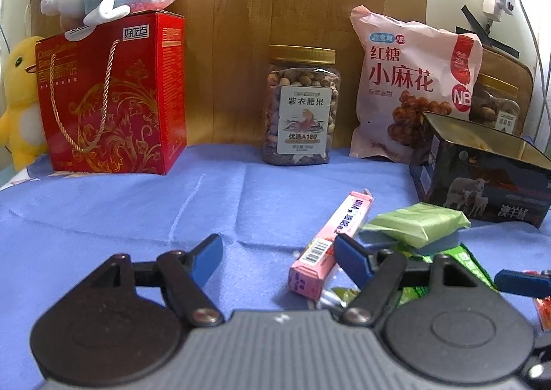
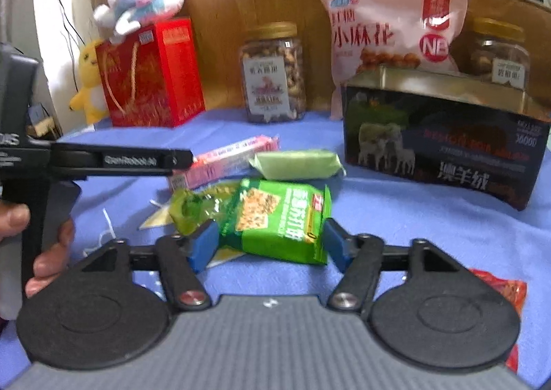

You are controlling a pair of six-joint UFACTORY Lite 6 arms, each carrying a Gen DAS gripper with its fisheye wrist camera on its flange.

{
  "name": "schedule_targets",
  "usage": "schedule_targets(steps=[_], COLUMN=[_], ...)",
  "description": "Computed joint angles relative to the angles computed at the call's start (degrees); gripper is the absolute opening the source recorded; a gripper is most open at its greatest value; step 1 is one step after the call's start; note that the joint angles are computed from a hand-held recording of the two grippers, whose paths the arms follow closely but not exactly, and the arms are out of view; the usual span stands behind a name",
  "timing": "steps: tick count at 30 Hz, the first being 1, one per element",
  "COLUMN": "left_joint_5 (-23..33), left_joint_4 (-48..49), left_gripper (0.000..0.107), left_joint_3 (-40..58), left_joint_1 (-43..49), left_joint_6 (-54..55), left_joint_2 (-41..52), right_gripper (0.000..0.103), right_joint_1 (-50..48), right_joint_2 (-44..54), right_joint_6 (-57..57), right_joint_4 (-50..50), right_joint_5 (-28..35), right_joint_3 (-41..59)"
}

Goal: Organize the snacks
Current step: 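Grasp the green cracker packet with the left tool and lift it, then drop the green cracker packet into the tin from the left tool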

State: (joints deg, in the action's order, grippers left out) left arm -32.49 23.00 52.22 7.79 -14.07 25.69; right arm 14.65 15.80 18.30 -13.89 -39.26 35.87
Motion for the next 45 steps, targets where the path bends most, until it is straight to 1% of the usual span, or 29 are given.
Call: schedule_targets(steps=[2,4,7,9,11,13,14,16,18,19,21,22,23,25,27,29,32,33,34,36,37,38,39,41,42,45], left_joint_5=[-0.01,-0.05,-0.15,0.03,0.15,0.13,0.20,-0.41,-2.59,-4.14,-7.65,-9.49,-11.17,-12.83,-12.92,-11.63,-11.30,-11.70,-11.96,-10.19,-8.44,-6.90,-6.43,-6.52,-7.28,-8.24], left_joint_4=[0.01,-0.06,-0.26,0.23,1.31,3.56,5.89,10.66,17.62,20.92,29.33,34.49,39.03,42.93,46.58,51.84,60.42,62.57,62.31,57.43,54.88,53.27,54.05,56.09,57.81,59.46], left_gripper=[0.073,0.074,0.074,0.074,0.075,0.075,0.075,0.075,0.075,0.075,0.075,0.075,0.075,0.075,0.075,0.075,0.075,0.073,0.072,0.064,0.062,0.061,0.058,0.052,0.050,0.050], left_joint_3=[-0.04,-0.22,-0.45,-0.15,0.18,0.57,0.92,0.81,0.71,0.65,0.73,1.03,0.93,-1.40,-4.31,-6.18,-6.52,-6.87,-7.07,-10.67,-12.13,-13.15,-13.04,-12.07,-10.53,-6.02], left_joint_1=[0.02,0.00,-0.05,0.06,0.38,1.01,1.61,2.98,5.03,6.03,8.15,9.23,10.08,10.63,10.81,10.79,10.60,10.31,9.58,7.07,5.39,4.04,3.62,3.32,3.52,1.16], left_joint_6=[-0.02,0.00,0.11,-0.39,-1.52,-3.89,-6.22,-11.04,-17.24,-19.90,-26.57,-30.56,-33.90,-35.91,-37.81,-42.27,-50.68,-52.68,-52.27,-46.30,-43.85,-42.80,-44.14,-47.98,-50.15,-54.71], left_joint_2=[-0.02,-0.19,-0.30,-0.07,0.17,0.48,0.55,0.19,-0.05,-0.11,-0.18,-0.19,-0.67,-3.12,-6.49,-9.11,-9.62,-9.29,-8.28,-10.61,-11.98,-13.31,-13.84,-14.81,-14.48,-14.69], right_gripper=[0.081,0.080,0.072,0.062,0.058,0.057,0.057,0.058,0.060,0.061,0.067,0.074,0.075,0.075,0.077,0.077,0.077,0.077,0.072,0.063,0.056,0.056,0.055,0.054,0.054,0.054], right_joint_1=[-1.26,-1.11,-0.11,-0.56,0.12,1.01,1.91,5.01,8.74,9.33,9.32,9.14,8.85,7.07,5.23,3.76,2.48,2.03,1.64,2.09,2.21,1.78,2.11,0.88,-0.12,-3.44], right_joint_2=[1.53,1.51,0.88,0.58,-0.30,-2.09,-3.54,-6.91,-10.48,-12.05,-14.38,-15.10,-15.59,-16.04,-16.25,-15.67,-14.46,-14.02,-13.68,-13.27,-13.06,-13.00,-13.12,-13.35,-13.52,-15.25], right_joint_6=[4.63,4.18,1.52,2.06,0.26,-1.19,-2.87,-9.67,-16.84,-17.54,-16.92,-16.94,-16.65,-14.64,-11.41,-8.78,-5.35,-4.48,-3.89,-4.40,-4.44,-4.04,-4.93,-3.86,-2.80,-1.35], right_joint_4=[-4.94,-4.61,-1.16,-2.00,0.01,0.47,1.30,5.13,9.62,9.21,7.34,7.22,7.00,4.58,1.38,-1.53,-5.25,-6.56,-7.64,-7.62,-8.10,-9.57,-8.70,-9.88,-10.73,-12.10], right_joint_5=[2.94,2.63,2.31,1.03,0.94,0.78,0.55,-1.25,-4.16,-3.90,-3.43,-3.11,-2.90,-2.10,-1.48,-1.64,-2.22,-2.56,-2.88,-3.29,-3.85,-4.25,-4.52,-5.48,-6.22,-9.42], right_joint_3=[2.57,2.32,1.35,0.61,-0.39,-2.39,-4.10,-8.67,-13.92,-15.38,-17.43,-17.96,-18.28,-18.37,-18.52,-18.38,-17.72,-17.46,-17.24,-16.95,-16.96,-17.08,-17.40,-17.87,-18.17,-19.35])
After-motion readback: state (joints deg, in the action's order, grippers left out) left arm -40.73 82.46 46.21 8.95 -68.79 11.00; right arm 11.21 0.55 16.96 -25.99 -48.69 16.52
